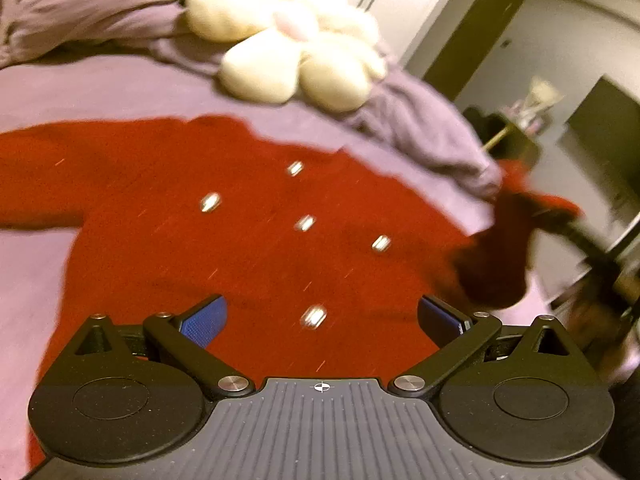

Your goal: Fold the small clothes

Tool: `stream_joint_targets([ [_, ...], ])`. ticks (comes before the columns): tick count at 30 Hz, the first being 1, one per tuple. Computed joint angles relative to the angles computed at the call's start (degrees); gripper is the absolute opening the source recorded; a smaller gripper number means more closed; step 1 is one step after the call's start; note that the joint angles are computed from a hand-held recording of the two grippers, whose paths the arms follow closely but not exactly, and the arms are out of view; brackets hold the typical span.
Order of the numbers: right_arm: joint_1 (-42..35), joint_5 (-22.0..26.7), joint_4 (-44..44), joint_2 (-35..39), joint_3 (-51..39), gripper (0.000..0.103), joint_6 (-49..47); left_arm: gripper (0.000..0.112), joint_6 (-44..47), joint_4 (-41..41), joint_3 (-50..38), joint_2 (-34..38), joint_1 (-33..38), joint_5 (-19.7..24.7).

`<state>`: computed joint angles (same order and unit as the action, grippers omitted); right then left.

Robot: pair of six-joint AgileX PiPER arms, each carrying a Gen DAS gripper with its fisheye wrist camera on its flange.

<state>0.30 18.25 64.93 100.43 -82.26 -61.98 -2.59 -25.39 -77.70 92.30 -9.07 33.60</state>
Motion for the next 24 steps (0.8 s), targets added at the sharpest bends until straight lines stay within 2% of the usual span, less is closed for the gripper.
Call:
stream_joint_targets([
  [1,1.39,3.61,-1.13,0.86,-0.83,0.046,-0.06,0.103,3.24,-3.83,-1.11,1.30,0.81,-0.28],
  [2,2.57,4.93,0.04,0.92,0.09,0.072,-1.50,0.103,7.18,-8.69,-2.27,2.80,1.91,0.18],
  [3,3.15,5.30,3.49,0.69,1.70,0.075,-4.63,0.103,11.30,-14.05,-3.30,4.53,3.15,1.06],
  [5,3.05,6.05,5.17,-0.06,5.23,0.075,-4.04,0.103,15.44,-21.50,-7.24,9.48,5.21,4.43],
  [8,0.35,8.81,5.36,-1.84,10.88,0.067,0.92,0.103,12.86,-21.30,-14.69,17.13,5.58,6.43],
  [10,-1.47,9.75,7.35,-3.18,15.43,0.063,0.35,0.102,13.78,-24.74,-18.82,21.91,5.62,7.13],
  [11,-2.21,9.89,7.68,-4.27,17.45,0.063,0.57,0.097,12.29,-24.99,-21.13,24.17,5.58,7.55],
  [12,-1.55,8.85,7.85,-4.82,18.38,0.063,2.13,0.088,10.90,-24.94,-23.68,26.41,5.39,8.11],
  [14,-3.65,10.13,10.69,-6.27,21.40,0.063,1.22,0.080,7.17,-21.95,-30.05,30.91,4.58,10.07],
  [17,-5.50,11.28,13.09,-7.12,23.30,0.063,1.41,0.078,1.74,-16.47,-39.72,37.06,3.57,14.17],
  [20,-7.83,12.64,16.08,-8.75,25.99,0.063,-0.79,0.074,-0.15,-14.70,-43.26,39.45,3.15,15.95],
  [22,-8.53,13.39,16.63,-9.63,26.61,0.063,-0.25,0.062,0.81,-15.18,-42.78,39.37,3.05,15.43],
  [23,-8.58,13.52,17.54,-8.86,26.08,0.063,-0.62,0.045,0.22,-15.21,-44.33,40.36,3.09,16.57],
  [24,-8.76,13.77,17.63,-8.36,25.73,0.063,-0.47,0.020,-0.91,-15.08,-46.65,41.85,3.10,18.21],
])
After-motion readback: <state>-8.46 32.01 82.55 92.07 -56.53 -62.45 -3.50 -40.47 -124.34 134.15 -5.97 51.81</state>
